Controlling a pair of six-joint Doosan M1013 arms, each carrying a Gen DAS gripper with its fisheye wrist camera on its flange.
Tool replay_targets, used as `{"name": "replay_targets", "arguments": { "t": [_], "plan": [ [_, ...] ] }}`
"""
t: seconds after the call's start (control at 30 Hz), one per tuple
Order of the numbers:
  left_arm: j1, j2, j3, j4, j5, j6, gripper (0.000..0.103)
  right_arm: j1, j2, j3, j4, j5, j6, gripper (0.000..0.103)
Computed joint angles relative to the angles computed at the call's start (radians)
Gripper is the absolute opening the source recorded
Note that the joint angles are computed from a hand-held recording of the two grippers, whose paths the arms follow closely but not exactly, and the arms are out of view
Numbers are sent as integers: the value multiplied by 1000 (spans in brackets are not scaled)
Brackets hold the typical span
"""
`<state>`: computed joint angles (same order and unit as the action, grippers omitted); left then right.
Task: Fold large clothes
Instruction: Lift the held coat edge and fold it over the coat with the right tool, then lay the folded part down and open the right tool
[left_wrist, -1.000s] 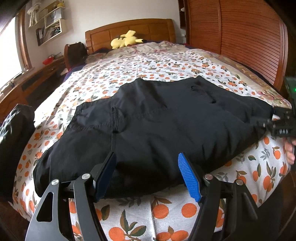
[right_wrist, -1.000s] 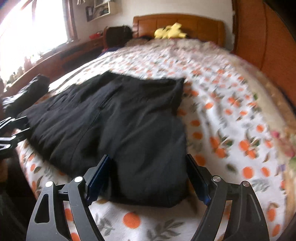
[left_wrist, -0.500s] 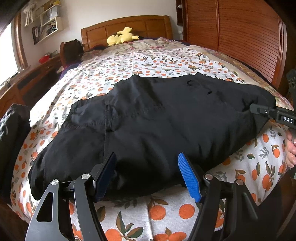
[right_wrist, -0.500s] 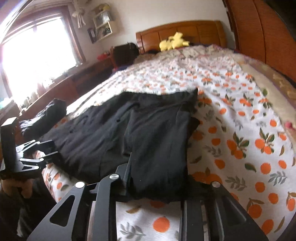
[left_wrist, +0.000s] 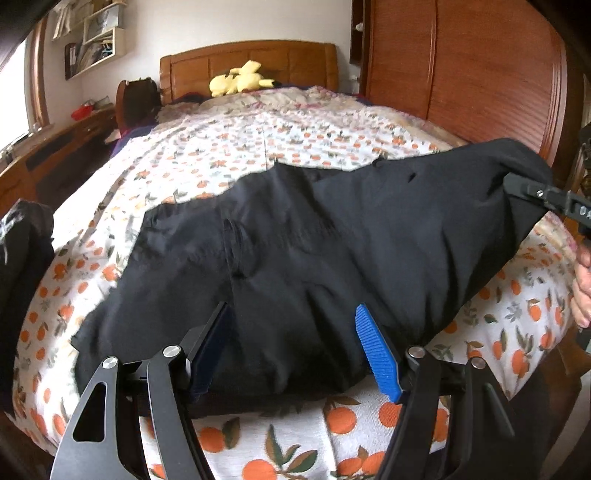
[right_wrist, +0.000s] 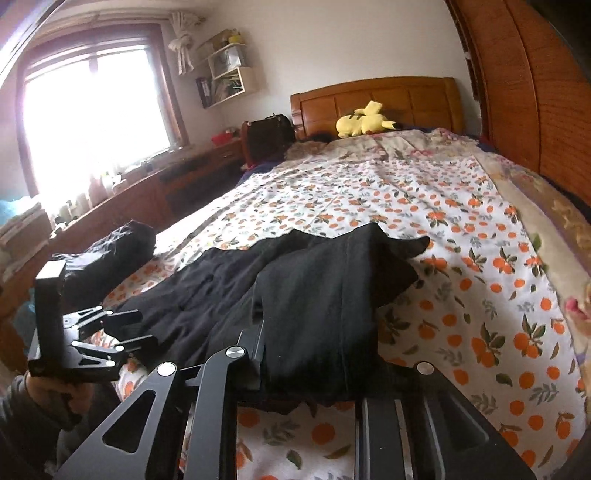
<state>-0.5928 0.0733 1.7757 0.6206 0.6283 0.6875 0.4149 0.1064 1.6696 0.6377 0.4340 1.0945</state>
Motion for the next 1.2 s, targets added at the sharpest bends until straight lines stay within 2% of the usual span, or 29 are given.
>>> {"name": "replay_targets", "arguments": {
  "t": [0.37, 0.6, 0.83, 1.07, 1.2],
  "plan": [
    [75, -108, 41, -37, -55, 83, 71, 88, 35, -100, -265, 12, 257, 18],
    [153, -140, 65, -138, -65, 184, 71, 144, 61, -152, -412, 30, 385, 18],
    [204, -163, 99, -185, -79, 218, 71, 192, 99, -208, -442, 84, 388, 18],
    [240, -191, 125, -186, -78, 204, 71, 254, 161, -277, -400, 158, 296, 19],
    [253, -204, 129, -182, -62, 200, 71, 272, 202, -303, -330, 211, 258, 19]
  ]
}}
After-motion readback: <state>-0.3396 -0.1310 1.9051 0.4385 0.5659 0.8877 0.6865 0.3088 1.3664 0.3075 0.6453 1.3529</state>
